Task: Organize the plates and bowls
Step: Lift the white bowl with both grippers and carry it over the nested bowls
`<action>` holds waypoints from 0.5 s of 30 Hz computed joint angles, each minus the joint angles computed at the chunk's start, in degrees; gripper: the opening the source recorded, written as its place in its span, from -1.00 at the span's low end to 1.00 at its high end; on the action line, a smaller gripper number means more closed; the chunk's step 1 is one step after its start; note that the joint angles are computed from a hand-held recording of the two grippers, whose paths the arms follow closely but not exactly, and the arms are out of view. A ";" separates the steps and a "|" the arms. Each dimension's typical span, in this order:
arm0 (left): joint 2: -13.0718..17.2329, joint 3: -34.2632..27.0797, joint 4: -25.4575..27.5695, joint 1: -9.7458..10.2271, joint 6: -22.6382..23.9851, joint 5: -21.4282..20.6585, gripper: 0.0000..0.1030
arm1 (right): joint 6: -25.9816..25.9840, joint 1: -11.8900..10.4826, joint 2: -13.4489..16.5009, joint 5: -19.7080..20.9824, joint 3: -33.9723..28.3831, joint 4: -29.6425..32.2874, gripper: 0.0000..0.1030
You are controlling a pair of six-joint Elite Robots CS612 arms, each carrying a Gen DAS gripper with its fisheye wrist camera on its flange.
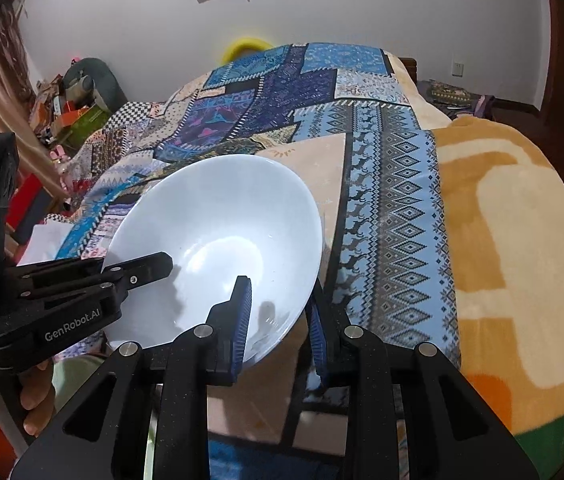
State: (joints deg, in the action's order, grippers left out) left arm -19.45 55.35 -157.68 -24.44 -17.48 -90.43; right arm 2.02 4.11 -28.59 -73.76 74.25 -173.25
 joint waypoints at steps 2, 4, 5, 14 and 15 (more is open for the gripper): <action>-1.25 2.16 -1.68 -0.09 -0.15 0.40 -0.73 | 0.30 0.09 -0.62 0.28 0.95 -0.89 -0.52; -2.22 3.78 -2.92 -0.14 -0.16 0.63 -0.73 | 0.52 0.24 -1.24 0.44 1.87 -1.71 -0.52; -2.87 4.90 -3.80 -0.18 -0.19 0.76 -0.73 | 0.58 0.34 -1.60 0.48 2.39 -2.21 -0.52; -8.27 13.85 -10.28 -0.37 -0.67 2.47 -0.73 | 0.82 1.56 -4.45 0.43 6.27 -5.97 -0.52; -9.07 15.22 -11.28 -0.35 -0.83 2.59 -0.73 | 0.80 1.68 -4.66 0.42 6.57 -6.28 -0.52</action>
